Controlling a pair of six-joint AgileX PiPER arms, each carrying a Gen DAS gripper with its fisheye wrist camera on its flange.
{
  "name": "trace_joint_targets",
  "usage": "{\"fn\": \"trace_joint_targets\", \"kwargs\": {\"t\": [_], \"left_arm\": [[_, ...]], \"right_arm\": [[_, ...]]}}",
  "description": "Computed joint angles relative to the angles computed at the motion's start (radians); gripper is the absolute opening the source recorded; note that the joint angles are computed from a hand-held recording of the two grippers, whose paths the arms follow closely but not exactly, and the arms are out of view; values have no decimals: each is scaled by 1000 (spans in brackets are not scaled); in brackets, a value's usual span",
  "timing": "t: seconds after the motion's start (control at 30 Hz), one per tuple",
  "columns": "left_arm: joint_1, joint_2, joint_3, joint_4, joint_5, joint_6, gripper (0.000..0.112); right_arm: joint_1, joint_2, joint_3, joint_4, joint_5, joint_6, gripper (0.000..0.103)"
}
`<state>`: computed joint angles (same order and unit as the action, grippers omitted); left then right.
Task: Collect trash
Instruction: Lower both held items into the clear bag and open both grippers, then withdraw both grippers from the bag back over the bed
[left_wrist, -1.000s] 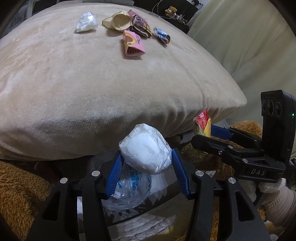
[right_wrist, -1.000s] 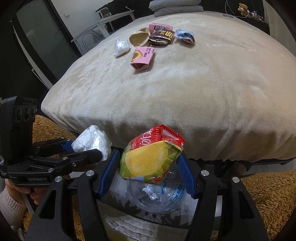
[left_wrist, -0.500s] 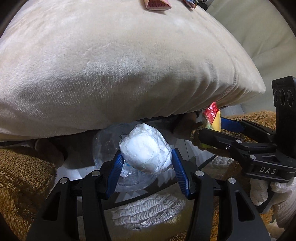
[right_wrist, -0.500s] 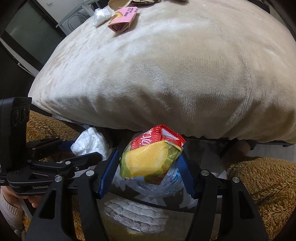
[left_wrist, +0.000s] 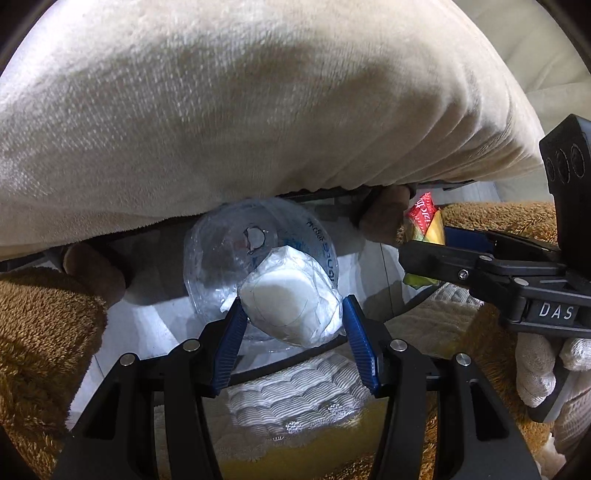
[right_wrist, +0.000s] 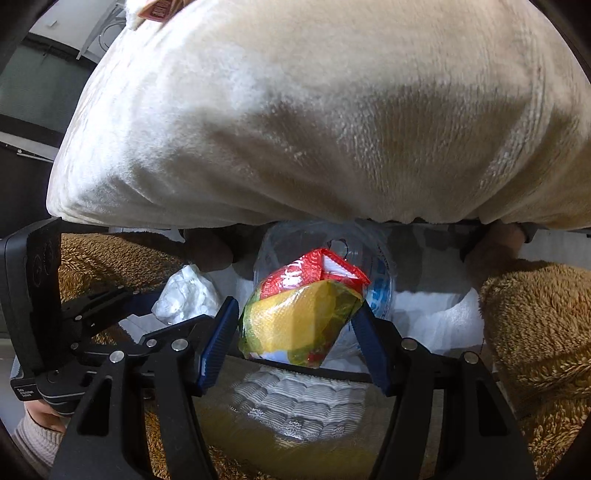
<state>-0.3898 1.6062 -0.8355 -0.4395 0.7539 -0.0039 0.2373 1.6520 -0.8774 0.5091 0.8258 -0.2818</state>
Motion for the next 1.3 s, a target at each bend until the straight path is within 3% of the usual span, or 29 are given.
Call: {"fn": "trace_joint_targets", "kwargs": {"t": [0.27, 0.33, 0.37, 0.43, 0.97, 1.3], "left_arm": [[-18, 34, -21, 8, 43, -12, 53], [-30, 38, -22, 34, 41, -44, 66], [-36, 36, -23, 52, 38, -60, 67], [-33, 27, -23, 50, 39, -57, 67], [-5, 2, -9, 51, 19, -35, 67], [19, -113, 46, 8, -41, 19, 67]], "right_arm": [[-6, 26, -13, 0, 31, -2, 64], [-9, 26, -12, 0, 27, 4, 68], [-9, 24, -10, 2, 24, 8, 69], [-18, 26, -9, 17, 31, -2, 74], [-2, 11, -11, -14, 24, 13, 74], [-11, -97, 36, 6, -15, -42, 74]]}}
